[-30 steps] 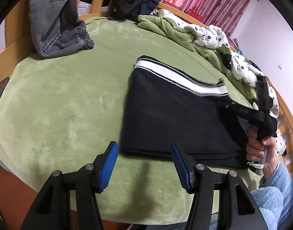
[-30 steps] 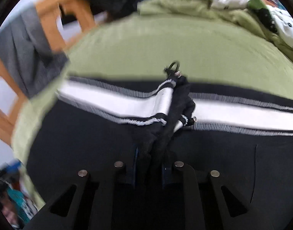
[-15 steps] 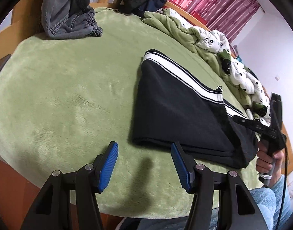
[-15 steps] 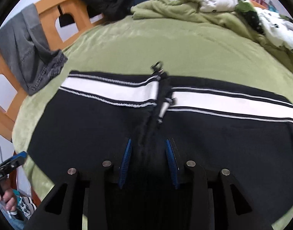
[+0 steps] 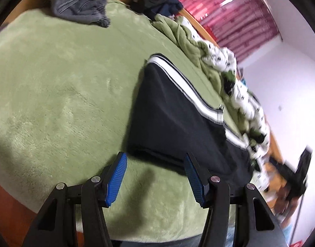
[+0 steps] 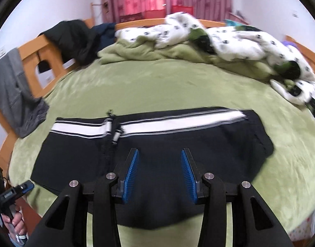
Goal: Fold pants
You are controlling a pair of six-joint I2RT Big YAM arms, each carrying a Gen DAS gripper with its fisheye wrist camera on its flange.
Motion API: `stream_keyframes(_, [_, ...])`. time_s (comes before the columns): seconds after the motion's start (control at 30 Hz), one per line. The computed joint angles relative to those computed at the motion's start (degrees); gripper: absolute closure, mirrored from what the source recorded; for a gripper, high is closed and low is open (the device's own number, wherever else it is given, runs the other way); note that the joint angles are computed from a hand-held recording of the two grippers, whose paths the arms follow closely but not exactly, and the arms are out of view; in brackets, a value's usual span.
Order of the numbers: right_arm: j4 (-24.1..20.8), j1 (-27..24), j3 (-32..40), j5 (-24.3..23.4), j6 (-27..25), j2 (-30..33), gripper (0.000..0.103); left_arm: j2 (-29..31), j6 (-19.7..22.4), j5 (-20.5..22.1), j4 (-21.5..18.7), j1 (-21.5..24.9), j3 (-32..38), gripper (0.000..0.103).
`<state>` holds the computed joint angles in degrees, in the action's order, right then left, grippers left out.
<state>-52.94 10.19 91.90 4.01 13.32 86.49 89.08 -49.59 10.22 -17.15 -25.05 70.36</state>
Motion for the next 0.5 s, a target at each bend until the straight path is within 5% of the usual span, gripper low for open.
stream_keyframes(0.17, [-3.9,-3.1,-3.3,-2.6,0.7,-1.3,0.061,2.3,-1.1,0.9,0.9,0.3,1.3,0.048])
stream_keyframes(0.33, [-2.4,-4.8,-7.0,-3.6,1.1,-3.2,0.061,4.1,-6.1,1.7,2.7,0.3,3.1,0.045])
stream_keyframes(0.4, [-2.1,-5.5,-8.1,-4.4,0.4,-3.5,0.061,4.3,-8.0,0.9,3.4,0.2,3.6,0.062])
stream_keyframes(0.5, [-1.4,-6.1,-9.7,-4.0,-2.7,-4.4,0.061,5.1,-6.1,-1.2,-1.9,-0.7,7.8,0.084])
